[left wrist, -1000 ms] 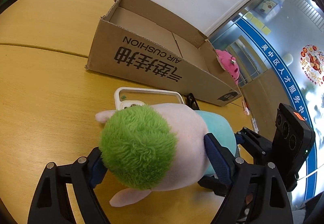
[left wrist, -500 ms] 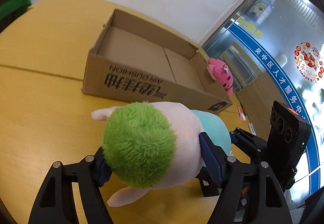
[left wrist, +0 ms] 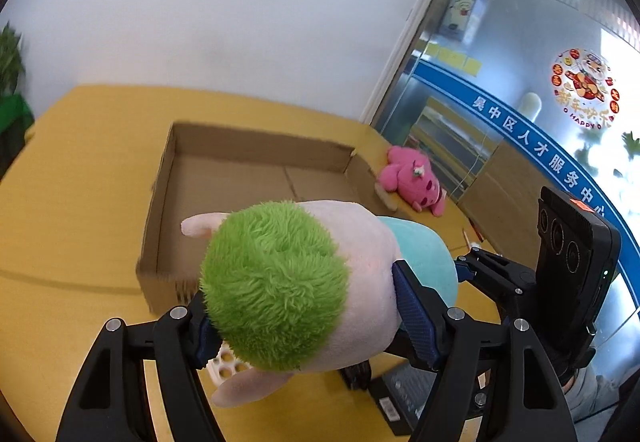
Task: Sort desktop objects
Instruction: 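Lift the plush pig with both grippers and carry it over the cardboard box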
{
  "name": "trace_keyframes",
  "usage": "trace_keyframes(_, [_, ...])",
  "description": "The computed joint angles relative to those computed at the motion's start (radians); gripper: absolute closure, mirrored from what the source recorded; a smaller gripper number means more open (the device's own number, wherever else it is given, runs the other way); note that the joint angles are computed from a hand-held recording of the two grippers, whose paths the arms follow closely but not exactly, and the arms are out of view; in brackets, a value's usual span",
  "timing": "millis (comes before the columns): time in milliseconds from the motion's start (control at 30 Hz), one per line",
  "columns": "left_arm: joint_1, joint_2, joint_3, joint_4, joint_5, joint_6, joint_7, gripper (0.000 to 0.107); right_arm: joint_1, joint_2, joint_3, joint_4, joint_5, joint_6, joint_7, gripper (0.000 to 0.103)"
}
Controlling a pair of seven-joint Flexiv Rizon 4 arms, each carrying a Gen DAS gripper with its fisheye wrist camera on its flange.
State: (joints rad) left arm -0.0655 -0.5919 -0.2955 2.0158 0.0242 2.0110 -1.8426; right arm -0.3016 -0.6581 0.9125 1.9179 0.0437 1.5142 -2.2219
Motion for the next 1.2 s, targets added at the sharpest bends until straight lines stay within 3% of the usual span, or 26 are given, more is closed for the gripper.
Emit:
trace_keyframes(200, [0.068,0.020,-0.053,-0.118,0.056,-0.024,0.057,0.029,0.005,0.019,0.021,-0.075,-0.043,0.061,-0.013,0.016])
trace_keyframes(300, [0.089,0.031,-0.068,-0.189,0.060,-0.052,0.090,0.029,0.016,0.011,0.032,-0.154,-0.082,0.041,-0.001,0.016])
trace_keyframes(533, [0.159,0.010,-0.144,-0.390,0.062,-0.100,0.181,0.029,0.091,-0.011,0.032,-0.383,-0.093,-0.015,-0.023,0.016])
trace_keyframes(633, [0.164,-0.017,-0.157,-0.482,0.032,-0.142,0.223,0.029,0.173,-0.013,-0.033,-0.484,-0.093,-0.047,-0.020,0.016])
trace_keyframes(900, [0.074,-0.133,-0.058,-0.715,-0.134,-0.291,0.350,0.029,0.342,-0.149,-0.129,-0.788,-0.079,-0.213,-0.050,0.016])
trace_keyframes(1000, [0.058,-0.187,-0.042,-0.770,-0.178,-0.323,0.394,0.029,0.367,-0.209,-0.132,-0.863,-0.047,-0.251,-0.086,0.016])
trace_keyframes(1200, [0.047,-0.307,-0.034,-0.898,-0.293,-0.425,0.457,0.029,0.478,-0.319,-0.234,-1.032,-0.019,-0.334,-0.069,0.016])
